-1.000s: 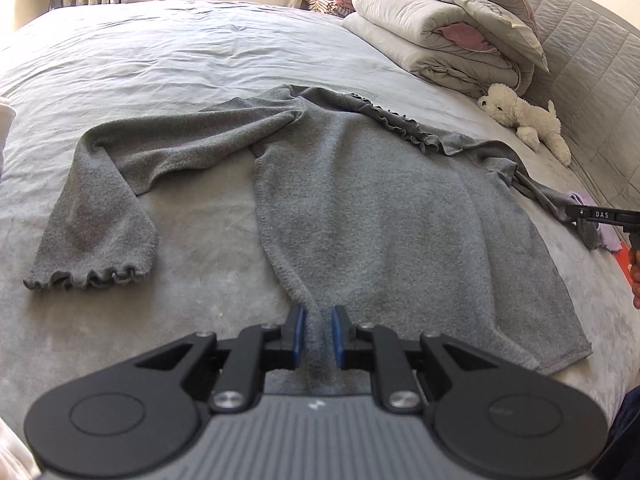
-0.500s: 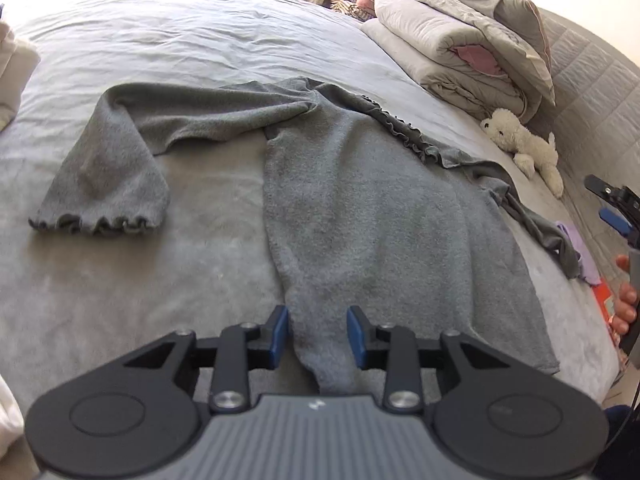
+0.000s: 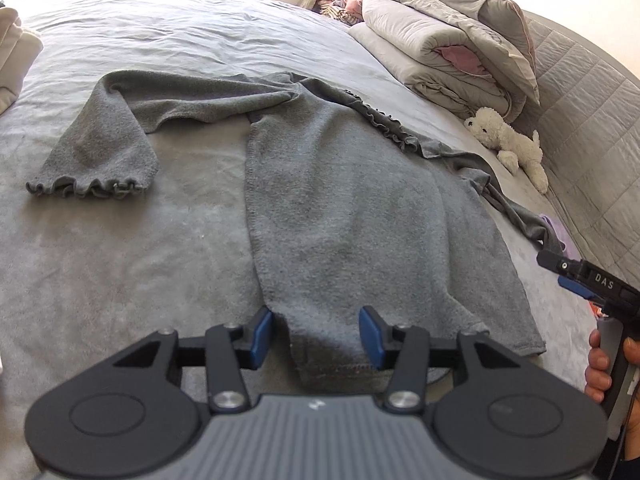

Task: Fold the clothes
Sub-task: 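Regrasp the hem with the right gripper while the left gripper holds the hem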

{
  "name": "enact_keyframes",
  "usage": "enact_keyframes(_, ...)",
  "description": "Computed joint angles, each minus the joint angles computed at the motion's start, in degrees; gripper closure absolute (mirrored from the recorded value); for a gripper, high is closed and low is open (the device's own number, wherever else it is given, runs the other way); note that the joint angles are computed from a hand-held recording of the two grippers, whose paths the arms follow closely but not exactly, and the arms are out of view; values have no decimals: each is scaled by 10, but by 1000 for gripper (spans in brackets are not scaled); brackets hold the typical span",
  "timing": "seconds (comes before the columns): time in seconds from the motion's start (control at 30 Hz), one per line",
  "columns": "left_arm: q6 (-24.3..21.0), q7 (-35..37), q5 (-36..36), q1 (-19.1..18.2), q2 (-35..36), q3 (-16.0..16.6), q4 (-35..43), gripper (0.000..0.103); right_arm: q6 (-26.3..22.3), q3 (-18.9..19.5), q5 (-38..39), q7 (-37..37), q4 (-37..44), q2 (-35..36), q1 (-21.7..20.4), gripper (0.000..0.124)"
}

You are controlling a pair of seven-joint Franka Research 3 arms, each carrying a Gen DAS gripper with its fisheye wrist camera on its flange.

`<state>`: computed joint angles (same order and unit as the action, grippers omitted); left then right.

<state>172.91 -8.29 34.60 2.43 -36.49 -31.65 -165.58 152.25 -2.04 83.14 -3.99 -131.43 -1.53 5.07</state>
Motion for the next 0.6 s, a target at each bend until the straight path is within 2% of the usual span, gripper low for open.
enact_keyframes(0.03,-1,1,1,0,0,-1,1,57,-2,-1,-24,27,-5,-1,-1,44)
enact_keyframes(0.1,-3,2,4,2,2,-4,3,57,-5,-2,-66,74,-15,-2,-3,55)
enact_keyframes(0.2,-12,5,10,0,8,-5,10,60,-2,-2,-119,112,-36,-9,-4,60)
enact_keyframes(0.3,-10,1,15,-2,9,-2,10,68,20,0,-127,106,-57,-19,2,70)
enact_keyframes(0.37,-8,1,16,-4,11,1,9,83,21,-3,-123,96,-61,-21,5,81)
enact_keyframes(0.4,-7,1,16,-5,12,2,9,85,16,-4,-123,96,-60,-21,5,95)
enact_keyframes(0.43,-3,2,18,-4,12,4,8,90,5,-7,-125,98,-58,-20,4,117)
enact_keyframes(0.6,41,-6,16,20,-30,-14,-9,95,-33,-18,-76,65,-53,-32,-3,120)
